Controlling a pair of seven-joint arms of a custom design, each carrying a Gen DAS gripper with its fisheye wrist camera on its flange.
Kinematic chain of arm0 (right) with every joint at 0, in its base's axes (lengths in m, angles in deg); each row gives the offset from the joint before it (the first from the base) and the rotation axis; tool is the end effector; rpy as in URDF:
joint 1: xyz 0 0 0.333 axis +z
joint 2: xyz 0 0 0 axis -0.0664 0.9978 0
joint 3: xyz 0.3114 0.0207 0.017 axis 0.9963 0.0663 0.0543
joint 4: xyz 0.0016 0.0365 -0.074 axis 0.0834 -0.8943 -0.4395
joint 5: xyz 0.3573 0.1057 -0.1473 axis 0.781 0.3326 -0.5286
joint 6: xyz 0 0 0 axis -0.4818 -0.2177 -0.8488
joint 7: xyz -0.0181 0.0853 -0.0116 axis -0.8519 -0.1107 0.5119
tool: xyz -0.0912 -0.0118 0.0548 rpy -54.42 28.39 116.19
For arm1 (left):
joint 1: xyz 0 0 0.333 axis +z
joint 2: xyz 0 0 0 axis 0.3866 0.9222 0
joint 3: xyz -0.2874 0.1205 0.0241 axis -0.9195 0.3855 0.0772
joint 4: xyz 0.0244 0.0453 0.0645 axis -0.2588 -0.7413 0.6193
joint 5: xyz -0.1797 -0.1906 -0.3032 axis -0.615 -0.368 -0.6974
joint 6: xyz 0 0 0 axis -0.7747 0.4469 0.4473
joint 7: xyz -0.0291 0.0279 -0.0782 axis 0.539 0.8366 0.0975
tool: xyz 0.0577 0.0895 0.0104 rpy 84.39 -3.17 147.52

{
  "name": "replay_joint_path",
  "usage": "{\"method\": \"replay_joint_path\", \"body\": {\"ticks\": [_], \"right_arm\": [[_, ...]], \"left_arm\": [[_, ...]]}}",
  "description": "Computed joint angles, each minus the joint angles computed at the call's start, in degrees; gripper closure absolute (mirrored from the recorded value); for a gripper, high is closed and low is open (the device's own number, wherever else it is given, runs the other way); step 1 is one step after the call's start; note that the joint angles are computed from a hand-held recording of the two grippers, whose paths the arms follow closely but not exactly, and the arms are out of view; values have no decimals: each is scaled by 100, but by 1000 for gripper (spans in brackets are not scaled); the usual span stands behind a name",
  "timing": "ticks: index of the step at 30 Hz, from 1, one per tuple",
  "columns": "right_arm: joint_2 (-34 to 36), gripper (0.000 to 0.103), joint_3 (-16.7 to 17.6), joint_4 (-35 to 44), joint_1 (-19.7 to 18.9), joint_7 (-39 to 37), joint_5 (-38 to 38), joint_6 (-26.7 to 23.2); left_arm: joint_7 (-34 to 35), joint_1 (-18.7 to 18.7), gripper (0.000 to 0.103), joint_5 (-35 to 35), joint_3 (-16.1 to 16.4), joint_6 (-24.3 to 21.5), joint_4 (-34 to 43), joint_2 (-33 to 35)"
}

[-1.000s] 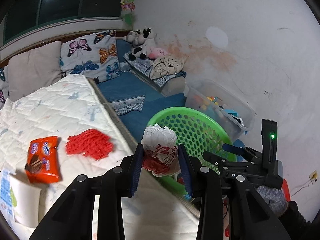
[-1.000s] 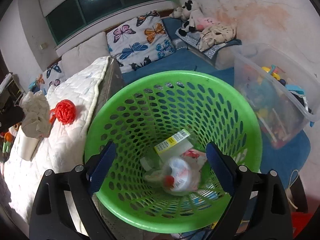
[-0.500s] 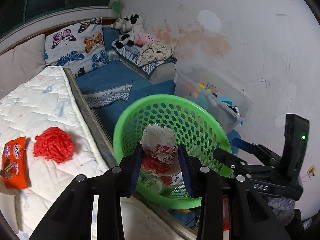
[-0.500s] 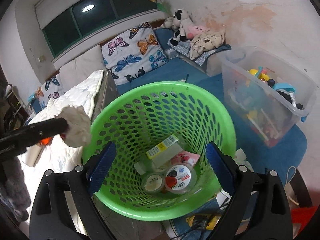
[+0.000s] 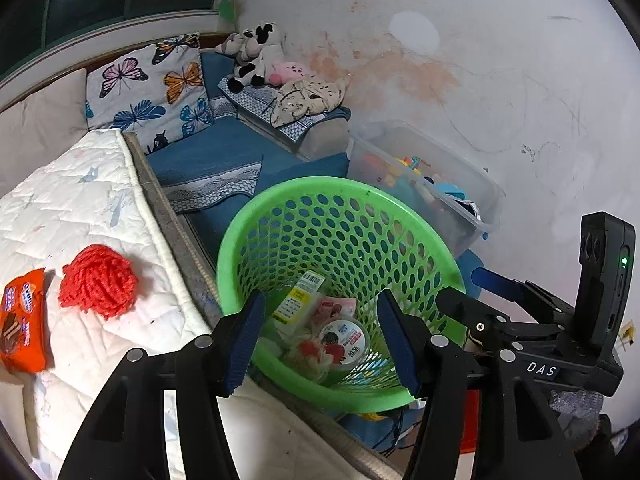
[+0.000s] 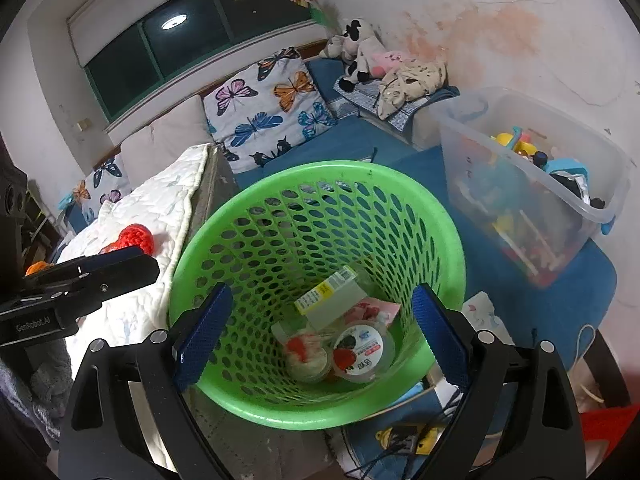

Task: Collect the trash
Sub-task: 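Move both grippers back and grasp the white paper cup with the left gripper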

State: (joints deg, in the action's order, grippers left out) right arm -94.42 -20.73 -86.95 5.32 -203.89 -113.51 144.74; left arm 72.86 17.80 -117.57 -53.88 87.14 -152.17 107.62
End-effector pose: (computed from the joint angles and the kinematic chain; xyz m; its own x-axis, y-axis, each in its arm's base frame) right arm 0.5246 0.1728 0.4924 -0.3791 -0.8810 -0.2831 -0.5198 0.4558 -0.7225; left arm 0.6801 -0.2317 0.5195 -0.7878 -0.5820 0.2018 -0.5415 0.4983 -0.6771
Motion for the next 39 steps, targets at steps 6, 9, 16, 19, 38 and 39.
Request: {"method": "replay_joint_path", "body": {"ticks": [6,9,16,19,38,39], "right_arm": [[111,12,30,158,71,-59,-11,16],[201,12,29,281,138,-120,-3,23],[471,10,-8,627,328,-298,58,89],[622,9,-29,824,430,-441,137,120],[1555,9,-231,2007,1069,-1732,921,73],[1598,9,-249,2056,1094,-1814,979,67]], "left_arm": [[192,167,47,-178,68,274,-329,-259],[263,295,47,-300,139,354,-455,-374],[216,522,47,-281,355,690,-552,-449],[104,622,40,-190,441,867,-557,-435],[-876,880,27,1516,787,1486,234,416],[-893,886,27,1582,784,1493,238,433]]}}
